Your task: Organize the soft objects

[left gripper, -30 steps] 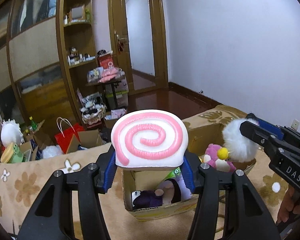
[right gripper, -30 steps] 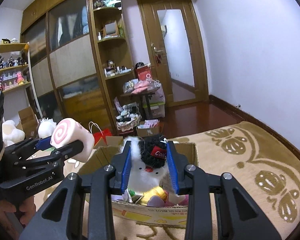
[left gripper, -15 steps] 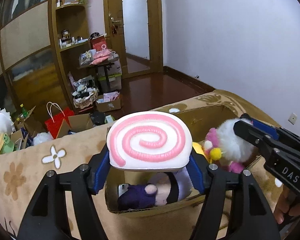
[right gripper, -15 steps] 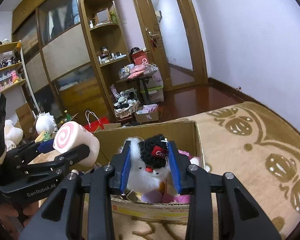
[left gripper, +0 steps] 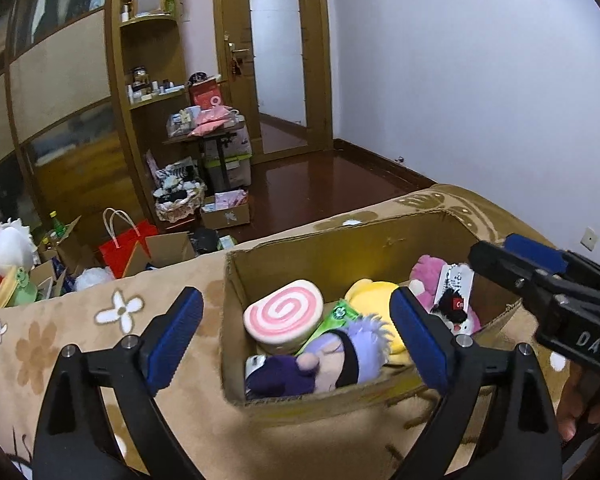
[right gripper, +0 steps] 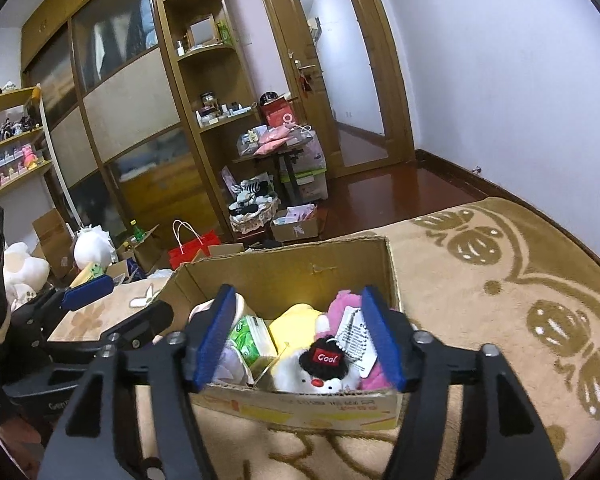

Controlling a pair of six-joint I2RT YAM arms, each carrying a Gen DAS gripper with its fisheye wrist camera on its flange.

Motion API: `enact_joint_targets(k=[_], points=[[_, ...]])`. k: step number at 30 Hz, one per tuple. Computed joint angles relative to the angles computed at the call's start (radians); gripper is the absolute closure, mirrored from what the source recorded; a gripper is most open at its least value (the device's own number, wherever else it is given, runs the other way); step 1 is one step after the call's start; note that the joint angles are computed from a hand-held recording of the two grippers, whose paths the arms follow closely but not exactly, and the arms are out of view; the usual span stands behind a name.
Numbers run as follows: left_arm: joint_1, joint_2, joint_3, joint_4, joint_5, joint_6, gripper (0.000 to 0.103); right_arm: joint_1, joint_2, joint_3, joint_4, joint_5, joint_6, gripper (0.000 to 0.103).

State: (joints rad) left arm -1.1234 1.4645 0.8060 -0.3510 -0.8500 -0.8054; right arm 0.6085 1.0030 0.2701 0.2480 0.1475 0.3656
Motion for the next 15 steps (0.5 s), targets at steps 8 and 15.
enact_joint_targets(k=[8, 15], points=[[-0.108, -0.045, 0.064, -0.286, -0.122, -0.223, 0.006, 0.051, -0.224, 0.016, -0.216, 0.071, 0.018, 0.0], [-0.264, -0.031, 0.184, -0.655, -0.211, -0.545, 0.001, 0.142, -0.438, 0.056, -0.474, 0.182, 0.056, 0.0]])
